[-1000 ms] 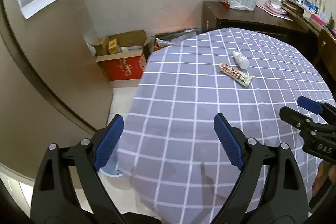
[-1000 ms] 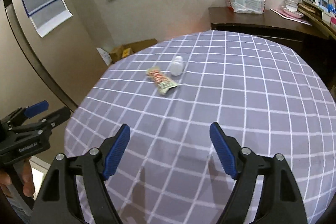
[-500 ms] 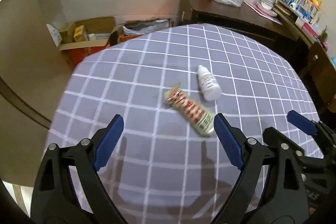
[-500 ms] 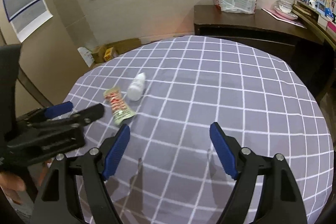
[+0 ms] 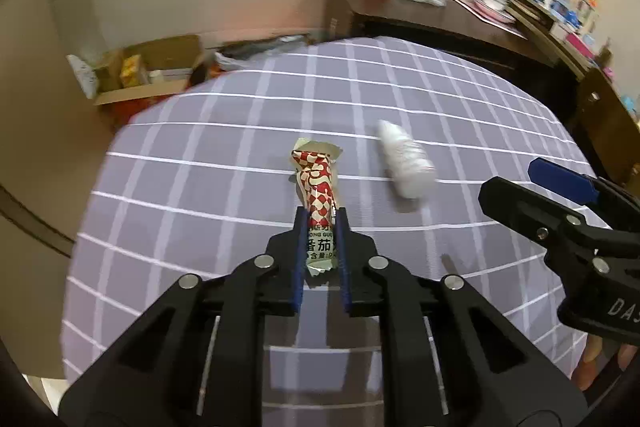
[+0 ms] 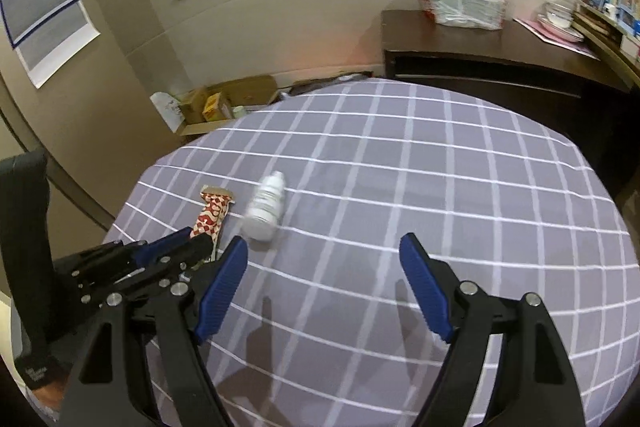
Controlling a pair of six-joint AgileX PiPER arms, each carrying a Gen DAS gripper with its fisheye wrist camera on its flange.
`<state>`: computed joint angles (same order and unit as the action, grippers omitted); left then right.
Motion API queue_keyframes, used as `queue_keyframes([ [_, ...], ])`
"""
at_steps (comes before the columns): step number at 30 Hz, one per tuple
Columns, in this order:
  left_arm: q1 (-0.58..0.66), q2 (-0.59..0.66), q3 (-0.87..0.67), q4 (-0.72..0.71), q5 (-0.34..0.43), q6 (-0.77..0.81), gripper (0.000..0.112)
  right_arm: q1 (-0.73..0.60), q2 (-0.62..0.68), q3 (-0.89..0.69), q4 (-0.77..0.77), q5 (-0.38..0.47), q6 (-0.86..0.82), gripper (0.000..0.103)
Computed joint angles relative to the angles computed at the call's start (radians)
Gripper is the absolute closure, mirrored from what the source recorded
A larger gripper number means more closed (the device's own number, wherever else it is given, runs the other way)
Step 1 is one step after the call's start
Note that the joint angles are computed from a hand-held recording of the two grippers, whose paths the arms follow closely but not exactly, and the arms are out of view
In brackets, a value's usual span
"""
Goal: Collect trash
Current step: 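Grasp the red-white striped wrapper with the left gripper while the right grasps the white dropper bottle, then carry the striped wrapper and white bottle toward the blue bin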
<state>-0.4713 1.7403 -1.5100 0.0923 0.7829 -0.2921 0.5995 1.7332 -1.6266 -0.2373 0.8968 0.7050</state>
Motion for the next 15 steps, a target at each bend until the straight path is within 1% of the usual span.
queue_keyframes([
  [3, 0.046, -0.039, 0.040, 0.002, -0.021, 0.000, 0.100, 0.008, 0.068, -0.083, 0.025, 0.014, -0.028, 0.026],
  [5, 0.065, -0.066, 0.065, 0.034, -0.033, -0.019, 0.100, 0.014, 0.111, -0.136, 0.041, 0.030, -0.040, 0.026],
  [7, 0.078, -0.089, 0.085, 0.101, -0.038, -0.065, 0.100, 0.024, 0.168, -0.213, 0.028, 0.068, -0.043, 0.026],
  [8, 0.087, -0.095, 0.088, 0.112, -0.038, -0.069, 0.100, 0.032, 0.198, -0.254, 0.006, 0.094, -0.039, 0.027],
  [9, 0.098, -0.104, 0.092, 0.122, -0.038, -0.076, 0.100, 0.038, 0.229, -0.297, -0.010, 0.119, -0.040, 0.030],
  [10, 0.109, -0.112, 0.098, 0.132, -0.038, -0.079, 0.100, 0.041, 0.251, -0.325, -0.014, 0.133, -0.043, 0.041],
  [11, 0.123, -0.116, 0.099, 0.126, -0.037, -0.065, 0.100, 0.044, 0.275, -0.355, -0.018, 0.151, -0.048, 0.058],
  [13, 0.144, -0.133, 0.118, 0.122, -0.040, -0.054, 0.100, 0.048, 0.311, -0.397, -0.020, 0.188, -0.062, 0.079],
  [15, 0.157, -0.146, 0.128, 0.119, -0.040, -0.049, 0.100, 0.069, 0.311, -0.388, -0.062, 0.197, -0.045, 0.079],
])
